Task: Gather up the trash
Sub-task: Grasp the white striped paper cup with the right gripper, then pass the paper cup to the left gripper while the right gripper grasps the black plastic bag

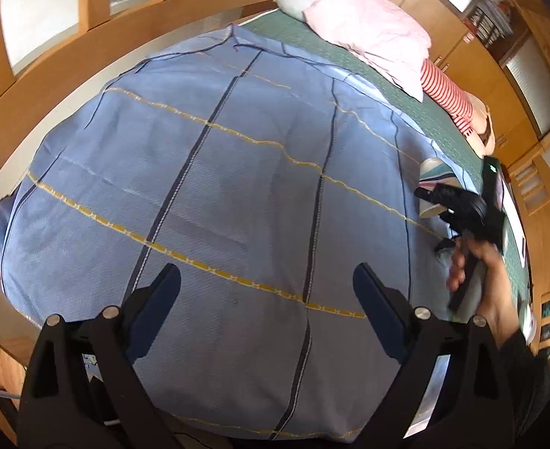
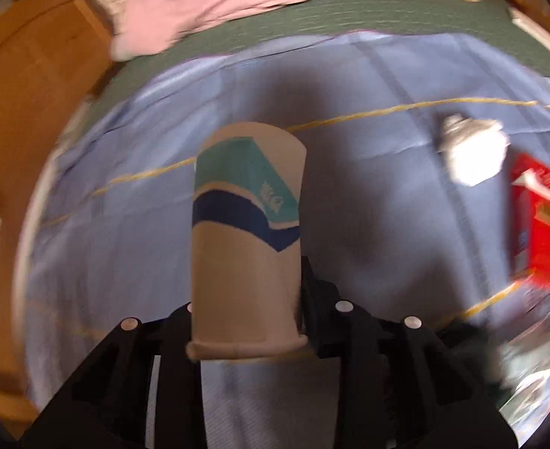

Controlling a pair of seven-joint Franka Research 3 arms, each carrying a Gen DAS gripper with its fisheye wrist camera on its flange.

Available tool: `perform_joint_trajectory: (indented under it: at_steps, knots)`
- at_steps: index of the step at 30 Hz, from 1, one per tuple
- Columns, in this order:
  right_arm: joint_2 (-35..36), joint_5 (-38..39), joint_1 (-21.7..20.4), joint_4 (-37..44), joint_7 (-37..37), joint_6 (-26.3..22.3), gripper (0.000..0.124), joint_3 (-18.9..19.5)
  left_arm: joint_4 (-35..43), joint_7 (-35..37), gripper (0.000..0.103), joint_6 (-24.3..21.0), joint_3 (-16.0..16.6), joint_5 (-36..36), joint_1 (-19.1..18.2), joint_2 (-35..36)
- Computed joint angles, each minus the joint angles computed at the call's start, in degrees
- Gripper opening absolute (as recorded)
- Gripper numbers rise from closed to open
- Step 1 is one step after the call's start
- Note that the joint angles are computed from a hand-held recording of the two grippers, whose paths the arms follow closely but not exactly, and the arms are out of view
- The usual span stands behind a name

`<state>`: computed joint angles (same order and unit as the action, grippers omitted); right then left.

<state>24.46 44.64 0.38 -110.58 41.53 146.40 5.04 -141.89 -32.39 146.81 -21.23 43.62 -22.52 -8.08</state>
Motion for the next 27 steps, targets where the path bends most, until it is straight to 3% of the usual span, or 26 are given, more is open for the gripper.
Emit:
perform_joint_trajectory:
  at_steps: [2,6,8,9,12,14,16,19,22,24,27]
  knots:
    - [-3.6,2.9,-2.2,-3.6,-4.5,-6.3,0.031,1.5,-0.7,-1.3,0.093,-0.1,0.0,-0.2,0.1,-0.6]
    - [-11.4,2.0,-3.0,-11.4,-12.6,-25.6,0.032,0.4,-3.0,-7.4,0.093,-2.5,-0.8,0.1,0.6,-3.7]
    - [-14.5,-1.4,-2.2,-14.8,-15.6,-33.8,0.042,-0.8,-4.3,-9.7,0.093,-2.9,-1.1,0.1,0.9,-5.3]
    - [-15.8,-2.6,-1.5,-16.2,-16.9,-34.8,0.052,-1.4,-4.8,-10.1,0.093,-2.9,-1.1,-0.1,1.0,-5.8]
    - [-22.0,-3.8,0.7,-22.0,-21.6,-29.7,0.073,-3.7,-5.2,-9.4,0.093,-2.0,-1.0,-1.0,1.2,-5.6]
    - [-24.9,0.0,1.0,-23.6,-25.1,-23.0,0.074,-5.6,-5.1,-8.2,0.093,-0.7,-0.7,-1.4,1.4,-4.8]
    - [-25.5,6.9,0.9,-23.5,-26.7,-13.2,0.074,-7.2,-4.4,-6.8,0.093,0.1,-0.5,-1.7,1.5,-3.5]
    - [-21.5,13.7,1.8,-20.4,-25.1,6.7,0.074,-7.2,-3.1,-4.8,0.093,0.9,-0.3,-1.6,1.4,-1.7]
    - [-14.2,10.7,2.2,-15.3,-21.6,18.4,0.074,-6.7,-1.6,-3.0,0.094,0.9,-0.1,-1.6,1.0,0.3]
    - [-10.3,3.2,3.0,-13.3,-16.0,21.4,0.073,-7.4,-1.1,-1.9,0.094,2.0,0.3,-1.6,0.8,1.4]
    - [-9.0,-0.9,0.8,-12.5,-12.0,15.7,0.061,-7.1,-0.7,-1.3,0.094,3.1,0.8,-1.7,0.6,2.3]
